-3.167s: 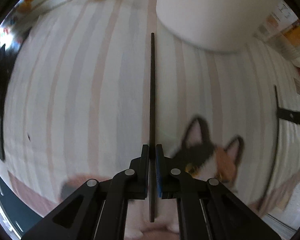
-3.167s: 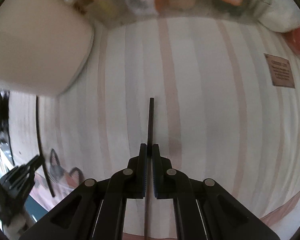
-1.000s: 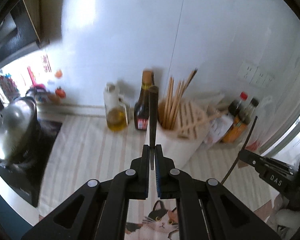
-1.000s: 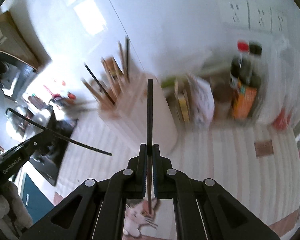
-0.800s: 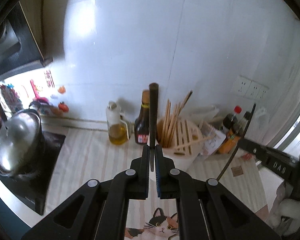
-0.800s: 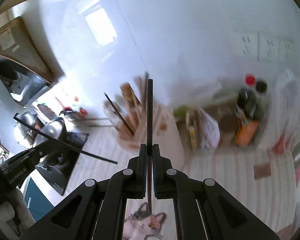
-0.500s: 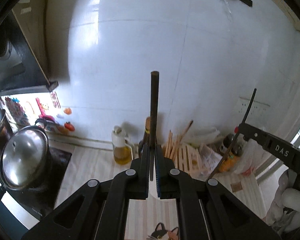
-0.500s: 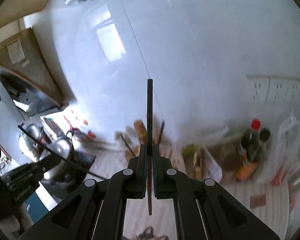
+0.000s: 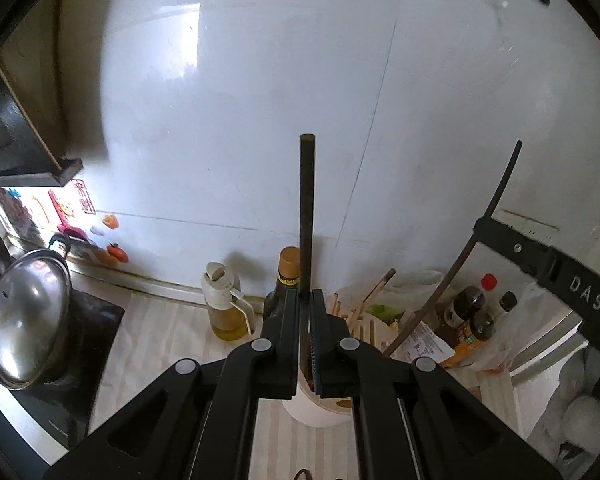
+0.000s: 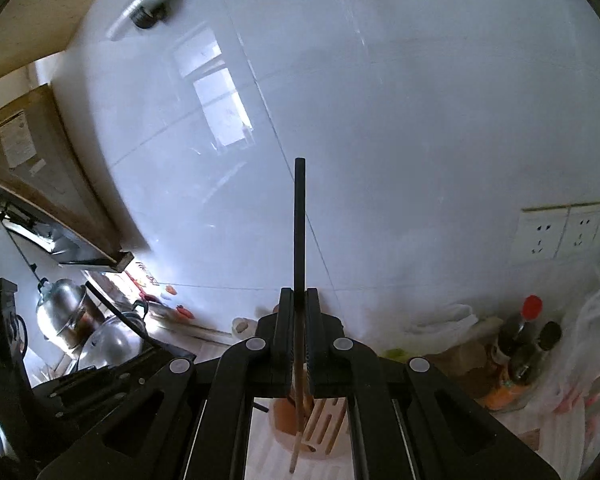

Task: Organize utensils
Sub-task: 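Lower both dark chopsticks into the holder and open both tools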

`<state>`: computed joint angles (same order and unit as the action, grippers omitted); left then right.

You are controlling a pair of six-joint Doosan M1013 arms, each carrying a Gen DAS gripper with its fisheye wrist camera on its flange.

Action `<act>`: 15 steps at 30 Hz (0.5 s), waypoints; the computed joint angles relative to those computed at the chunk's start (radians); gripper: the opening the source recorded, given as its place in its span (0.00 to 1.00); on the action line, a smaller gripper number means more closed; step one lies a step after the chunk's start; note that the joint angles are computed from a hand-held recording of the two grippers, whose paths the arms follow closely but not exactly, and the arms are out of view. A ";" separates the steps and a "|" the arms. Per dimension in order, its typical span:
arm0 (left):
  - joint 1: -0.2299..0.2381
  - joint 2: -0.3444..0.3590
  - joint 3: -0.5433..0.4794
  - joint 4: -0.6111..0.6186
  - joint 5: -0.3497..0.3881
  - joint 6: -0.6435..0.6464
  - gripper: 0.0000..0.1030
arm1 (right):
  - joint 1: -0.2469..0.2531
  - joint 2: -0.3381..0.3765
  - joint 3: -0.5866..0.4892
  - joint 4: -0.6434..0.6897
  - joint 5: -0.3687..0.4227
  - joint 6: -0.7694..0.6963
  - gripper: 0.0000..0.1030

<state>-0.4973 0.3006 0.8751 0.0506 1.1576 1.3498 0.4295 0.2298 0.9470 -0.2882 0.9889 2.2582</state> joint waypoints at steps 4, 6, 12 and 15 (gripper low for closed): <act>0.004 0.027 -0.019 -0.018 0.031 -0.009 0.02 | -0.020 0.004 0.039 0.046 -0.022 0.022 0.05; 0.006 0.034 -0.021 -0.026 0.041 -0.010 0.02 | -0.035 -0.001 0.074 0.088 -0.045 0.038 0.05; 0.009 0.041 -0.019 -0.036 0.060 -0.012 0.02 | -0.061 -0.026 0.165 0.184 -0.103 0.066 0.05; 0.013 0.047 -0.022 -0.049 0.069 -0.012 0.02 | -0.064 -0.033 0.190 0.209 -0.117 0.066 0.05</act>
<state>-0.4842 0.3479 0.8536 0.0017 1.2264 1.3378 0.3657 0.1969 1.1372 -0.0793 0.8721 2.3245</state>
